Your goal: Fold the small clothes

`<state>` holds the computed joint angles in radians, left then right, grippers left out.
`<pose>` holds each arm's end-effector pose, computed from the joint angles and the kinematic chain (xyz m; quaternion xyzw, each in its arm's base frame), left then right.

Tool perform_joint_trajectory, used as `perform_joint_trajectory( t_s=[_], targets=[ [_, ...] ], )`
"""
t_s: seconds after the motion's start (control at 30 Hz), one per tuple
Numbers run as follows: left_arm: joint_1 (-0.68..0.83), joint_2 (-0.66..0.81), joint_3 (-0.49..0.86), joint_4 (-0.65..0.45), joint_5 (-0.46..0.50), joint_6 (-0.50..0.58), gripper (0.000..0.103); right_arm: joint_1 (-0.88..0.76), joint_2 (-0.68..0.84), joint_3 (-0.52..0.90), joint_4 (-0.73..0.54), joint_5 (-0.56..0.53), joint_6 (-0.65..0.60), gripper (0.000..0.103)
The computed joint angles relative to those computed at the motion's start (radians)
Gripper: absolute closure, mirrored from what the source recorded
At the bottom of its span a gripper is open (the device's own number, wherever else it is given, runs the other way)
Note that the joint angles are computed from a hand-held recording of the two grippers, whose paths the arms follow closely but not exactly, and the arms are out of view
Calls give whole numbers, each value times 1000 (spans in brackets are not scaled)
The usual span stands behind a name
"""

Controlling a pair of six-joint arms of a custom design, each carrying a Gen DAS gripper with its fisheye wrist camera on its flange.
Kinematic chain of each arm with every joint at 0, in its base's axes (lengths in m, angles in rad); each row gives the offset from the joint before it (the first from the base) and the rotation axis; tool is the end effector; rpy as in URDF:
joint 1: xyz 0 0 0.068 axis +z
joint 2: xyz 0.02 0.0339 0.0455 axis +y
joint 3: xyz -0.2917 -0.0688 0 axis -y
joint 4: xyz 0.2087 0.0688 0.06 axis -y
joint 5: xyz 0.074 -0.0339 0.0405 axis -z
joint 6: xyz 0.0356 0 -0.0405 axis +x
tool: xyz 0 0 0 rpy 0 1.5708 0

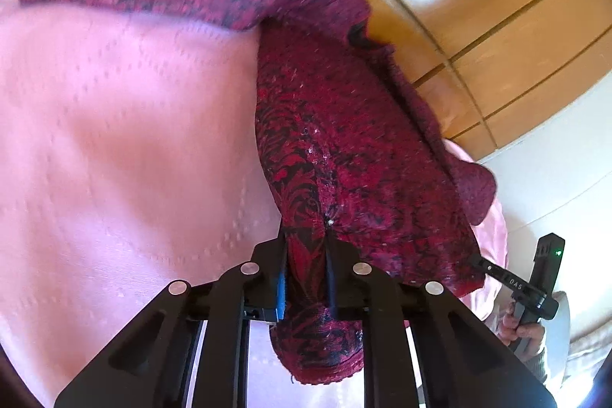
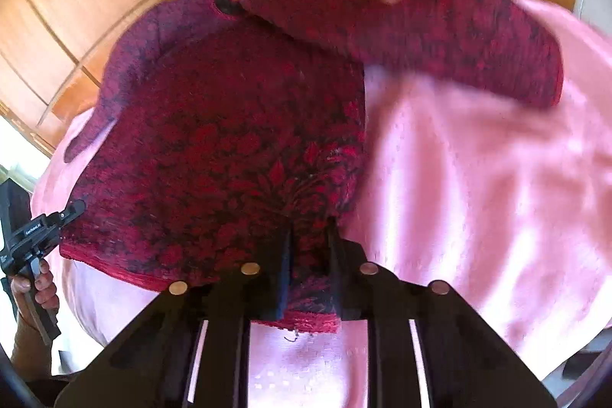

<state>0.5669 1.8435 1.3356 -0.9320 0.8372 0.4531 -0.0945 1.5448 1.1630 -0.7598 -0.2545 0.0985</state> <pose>0.2866 0.1511 0.2483 -0.0253 0.9117 -0.3248 0.2502 0.2732 -0.0169 0.2844 0.0665 0.9673 0.1244 0.2110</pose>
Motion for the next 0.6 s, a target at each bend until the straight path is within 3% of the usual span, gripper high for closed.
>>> perform_joint_trajectory(
  t_s=[0.17, 0.3, 0.43, 0.6],
  targets=[
    [67, -35, 76, -173, 50, 125, 91, 4, -124, 81, -109, -6, -72, 91],
    [174, -71, 70, -364, 40, 334, 91, -4, -203, 82, -199, -8, -132, 91],
    [282, -117, -53, -425, -37, 484, 91, -36, -257, -20, -301, 0, -214, 91],
    [344, -110, -131, -393, -70, 513, 86, -6, -294, -129, -309, 49, -213, 90]
  ],
)
